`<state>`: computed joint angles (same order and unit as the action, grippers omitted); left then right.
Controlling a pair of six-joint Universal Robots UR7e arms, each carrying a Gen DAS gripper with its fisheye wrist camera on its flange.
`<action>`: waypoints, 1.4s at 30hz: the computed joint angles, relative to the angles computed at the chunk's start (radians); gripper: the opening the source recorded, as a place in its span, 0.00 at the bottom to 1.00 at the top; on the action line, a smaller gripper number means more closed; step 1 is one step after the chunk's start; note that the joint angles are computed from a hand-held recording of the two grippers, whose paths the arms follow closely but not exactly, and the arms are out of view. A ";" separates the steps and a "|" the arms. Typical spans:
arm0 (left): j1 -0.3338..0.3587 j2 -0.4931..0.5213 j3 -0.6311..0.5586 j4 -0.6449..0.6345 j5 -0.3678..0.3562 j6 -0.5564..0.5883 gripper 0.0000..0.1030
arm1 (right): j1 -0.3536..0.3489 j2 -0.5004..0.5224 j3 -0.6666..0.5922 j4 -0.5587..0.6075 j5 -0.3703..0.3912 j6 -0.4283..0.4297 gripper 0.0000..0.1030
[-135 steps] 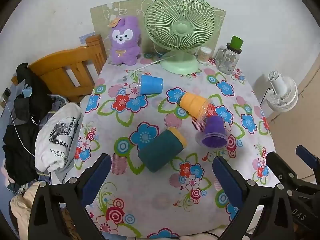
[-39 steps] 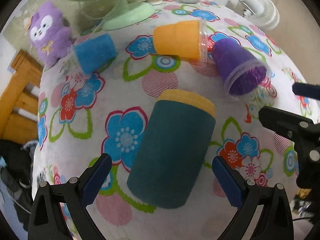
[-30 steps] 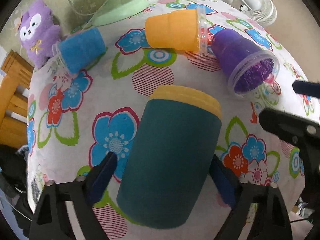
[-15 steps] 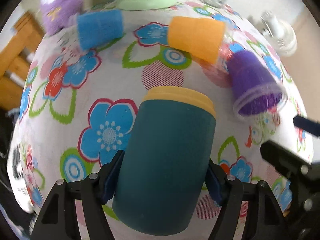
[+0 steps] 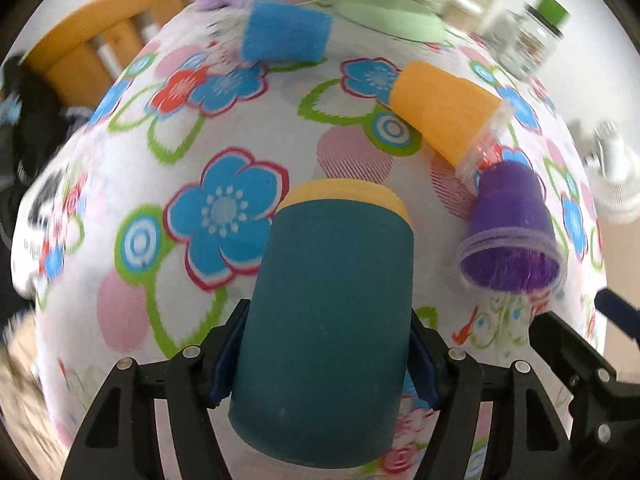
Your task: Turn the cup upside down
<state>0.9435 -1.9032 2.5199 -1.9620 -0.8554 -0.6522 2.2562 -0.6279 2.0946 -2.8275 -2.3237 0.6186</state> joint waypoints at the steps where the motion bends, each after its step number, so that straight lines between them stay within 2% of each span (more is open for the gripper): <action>1: -0.015 -0.003 0.009 0.005 0.007 -0.046 0.69 | -0.005 -0.005 0.005 -0.005 -0.001 -0.018 0.98; 5: -0.061 -0.004 0.038 0.013 0.031 -0.165 0.69 | -0.026 -0.022 0.024 -0.024 -0.005 -0.087 0.98; 15: -0.078 0.063 0.040 0.030 0.020 -0.278 0.70 | -0.063 -0.036 0.066 -0.081 0.017 -0.182 0.98; 18: -0.080 0.064 0.030 0.051 0.018 -0.290 0.82 | -0.065 -0.039 0.078 -0.100 0.027 -0.184 0.98; 22: -0.117 0.020 0.018 0.141 0.016 -0.279 0.88 | -0.055 -0.049 0.091 -0.116 0.036 -0.175 0.98; 26: -0.134 -0.062 0.002 0.180 -0.015 -0.155 0.90 | -0.016 -0.067 0.095 -0.113 0.018 -0.130 0.98; 29: -0.194 -0.144 -0.010 0.286 0.007 -0.088 0.94 | 0.029 -0.076 0.093 -0.116 0.006 -0.088 0.98; 31: -0.222 -0.181 -0.026 0.363 0.012 -0.056 0.95 | 0.075 -0.066 0.076 -0.101 -0.034 -0.068 0.98; 35: -0.223 -0.258 -0.051 0.405 -0.015 0.071 0.95 | 0.139 -0.042 0.041 -0.081 -0.071 -0.017 0.98; 39: -0.190 -0.283 -0.089 0.444 -0.032 0.240 0.95 | 0.203 -0.010 0.004 -0.045 -0.094 0.107 0.98; 42: -0.170 -0.318 -0.114 0.469 -0.054 0.362 0.95 | 0.249 0.010 -0.020 0.016 -0.113 0.243 0.98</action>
<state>0.7734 -2.2217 2.4060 -1.4930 -0.9095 -0.2901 2.5051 -0.6176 2.0746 -2.8113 -2.4371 0.8620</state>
